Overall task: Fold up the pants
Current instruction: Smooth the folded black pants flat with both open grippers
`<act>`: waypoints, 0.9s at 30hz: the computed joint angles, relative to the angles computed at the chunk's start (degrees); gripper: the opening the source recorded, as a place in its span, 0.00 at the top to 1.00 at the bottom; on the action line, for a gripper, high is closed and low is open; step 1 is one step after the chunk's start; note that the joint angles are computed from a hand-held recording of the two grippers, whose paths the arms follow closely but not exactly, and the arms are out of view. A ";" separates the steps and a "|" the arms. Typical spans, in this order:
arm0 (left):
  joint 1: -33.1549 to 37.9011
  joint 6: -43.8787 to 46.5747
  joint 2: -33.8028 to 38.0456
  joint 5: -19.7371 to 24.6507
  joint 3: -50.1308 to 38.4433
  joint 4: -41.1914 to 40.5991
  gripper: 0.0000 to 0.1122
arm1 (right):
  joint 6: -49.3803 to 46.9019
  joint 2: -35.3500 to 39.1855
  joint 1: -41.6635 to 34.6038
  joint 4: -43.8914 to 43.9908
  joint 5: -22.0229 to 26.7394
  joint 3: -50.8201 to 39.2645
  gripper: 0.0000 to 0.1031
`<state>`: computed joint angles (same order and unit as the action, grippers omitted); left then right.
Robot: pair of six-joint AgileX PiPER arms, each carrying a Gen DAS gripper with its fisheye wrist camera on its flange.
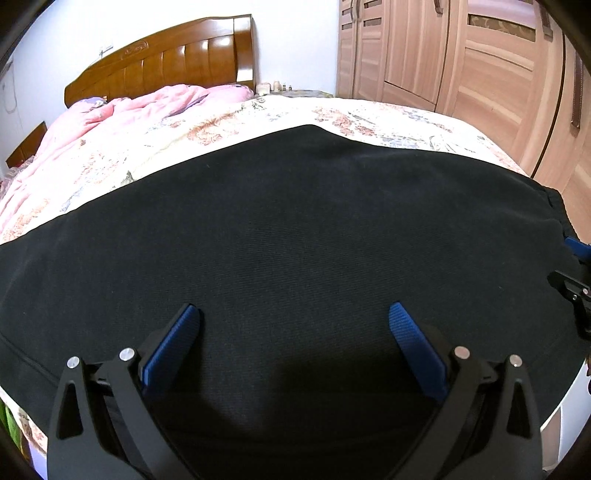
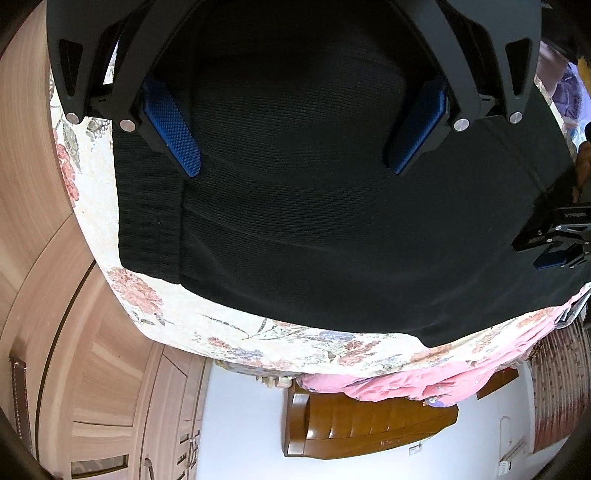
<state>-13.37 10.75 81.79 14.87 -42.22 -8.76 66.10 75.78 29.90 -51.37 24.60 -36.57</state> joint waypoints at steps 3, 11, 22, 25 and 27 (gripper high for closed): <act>-0.12 1.01 -0.27 -0.15 0.28 -1.33 0.10 | -1.38 0.69 1.49 3.35 3.76 -1.91 0.05; 6.55 22.90 -4.47 7.76 -0.72 -22.97 0.10 | -11.40 8.33 8.76 14.63 16.72 -21.45 0.05; 20.22 17.59 23.59 25.64 -40.43 -5.95 0.10 | -48.45 51.41 12.97 37.87 28.51 -81.64 0.05; 22.66 19.95 26.89 21.49 -39.75 -8.68 0.10 | -53.57 58.01 12.26 40.46 32.40 -89.08 0.05; 24.33 25.54 26.40 19.78 -37.77 -14.18 0.10 | -55.13 55.13 8.84 46.76 26.05 -82.59 0.04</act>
<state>10.95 36.29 108.19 34.66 -79.99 -22.94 10.97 130.91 38.73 -4.60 50.66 -119.16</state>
